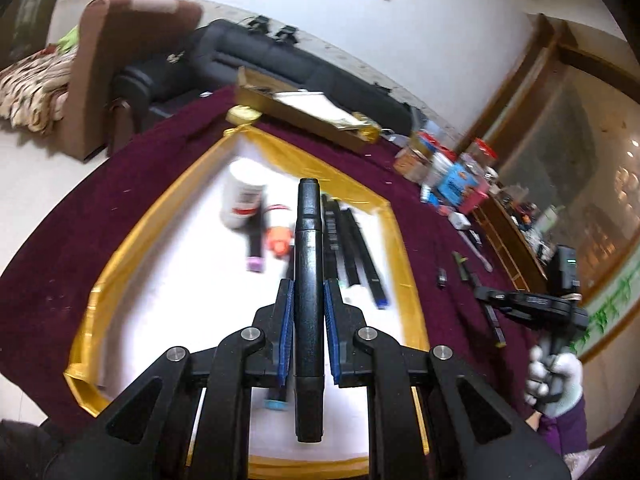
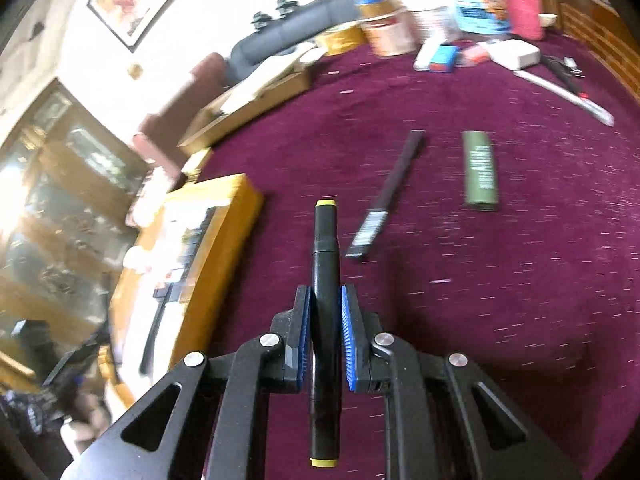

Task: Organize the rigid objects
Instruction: 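Carry both black markers to the tray while the left tool opens, dropping its marker, then lower the yellow-tipped marker into the tray and open the right tool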

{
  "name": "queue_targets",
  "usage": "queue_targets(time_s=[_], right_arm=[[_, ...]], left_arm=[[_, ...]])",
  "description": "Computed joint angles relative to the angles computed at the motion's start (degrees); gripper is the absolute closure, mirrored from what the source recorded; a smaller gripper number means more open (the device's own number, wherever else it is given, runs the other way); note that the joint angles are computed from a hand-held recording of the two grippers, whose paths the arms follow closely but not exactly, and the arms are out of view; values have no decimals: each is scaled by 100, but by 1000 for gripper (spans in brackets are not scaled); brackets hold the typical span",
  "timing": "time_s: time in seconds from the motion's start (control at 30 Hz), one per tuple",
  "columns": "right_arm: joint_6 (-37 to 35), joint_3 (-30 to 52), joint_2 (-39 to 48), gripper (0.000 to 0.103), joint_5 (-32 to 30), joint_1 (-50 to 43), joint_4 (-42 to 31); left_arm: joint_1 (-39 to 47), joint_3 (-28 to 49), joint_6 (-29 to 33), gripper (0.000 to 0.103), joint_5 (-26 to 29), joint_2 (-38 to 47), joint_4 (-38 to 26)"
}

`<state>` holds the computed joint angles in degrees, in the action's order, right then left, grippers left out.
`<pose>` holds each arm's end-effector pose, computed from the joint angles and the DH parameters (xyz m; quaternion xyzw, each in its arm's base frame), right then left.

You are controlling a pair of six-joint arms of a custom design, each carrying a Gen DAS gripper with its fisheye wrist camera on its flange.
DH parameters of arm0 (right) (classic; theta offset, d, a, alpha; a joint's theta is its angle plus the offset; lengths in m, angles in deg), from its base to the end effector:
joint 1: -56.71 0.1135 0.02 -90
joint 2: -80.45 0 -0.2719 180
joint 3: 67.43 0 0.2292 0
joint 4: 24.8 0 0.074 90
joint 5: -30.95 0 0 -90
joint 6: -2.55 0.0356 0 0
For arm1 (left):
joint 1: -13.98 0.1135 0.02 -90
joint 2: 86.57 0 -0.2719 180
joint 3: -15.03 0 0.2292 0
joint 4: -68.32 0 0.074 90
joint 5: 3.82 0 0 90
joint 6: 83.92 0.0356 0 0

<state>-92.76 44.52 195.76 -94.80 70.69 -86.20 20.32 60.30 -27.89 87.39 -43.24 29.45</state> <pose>0.3918 0.1190 0.2528 -0.2217 0.9044 0.3144 0.1847 0.1381 0.0146 0.2420 -0.3038 0.8415 -0.1158 0.4315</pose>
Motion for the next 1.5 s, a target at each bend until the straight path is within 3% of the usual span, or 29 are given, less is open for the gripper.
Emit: queue_targets(time_s=[0.1,0.3,0.63,0.97,1.0,1.07,1.17,1.5], right_arm=[[42,-33,-126,90,-312,271,-141],[283,-17,-214,90,-851,986,-333],[925,-111,91,89,-514,2375,-41],[1009,-325,170,89,700,3093,452],[1017,-380,143,89,788,3128,505],[1048,-444,125,89,971,3195,621],[1093,-468,112,88,1101,3255,707],[1173,-837,-239,82,892,3068,1075]], left_arm=[[421,-102,146,91,227,21,-44],[577,-179,175,91,100,326,14],[287,-148,-22,90,-652,509,-102],[-643,208,-317,74,-1995,597,-725],[-753,242,-329,71,-2174,597,-788],[-944,293,-387,45,-2534,553,-936],[-1121,335,-417,44,-2942,440,-1105],[-1170,431,-434,44,-3246,305,-1438]])
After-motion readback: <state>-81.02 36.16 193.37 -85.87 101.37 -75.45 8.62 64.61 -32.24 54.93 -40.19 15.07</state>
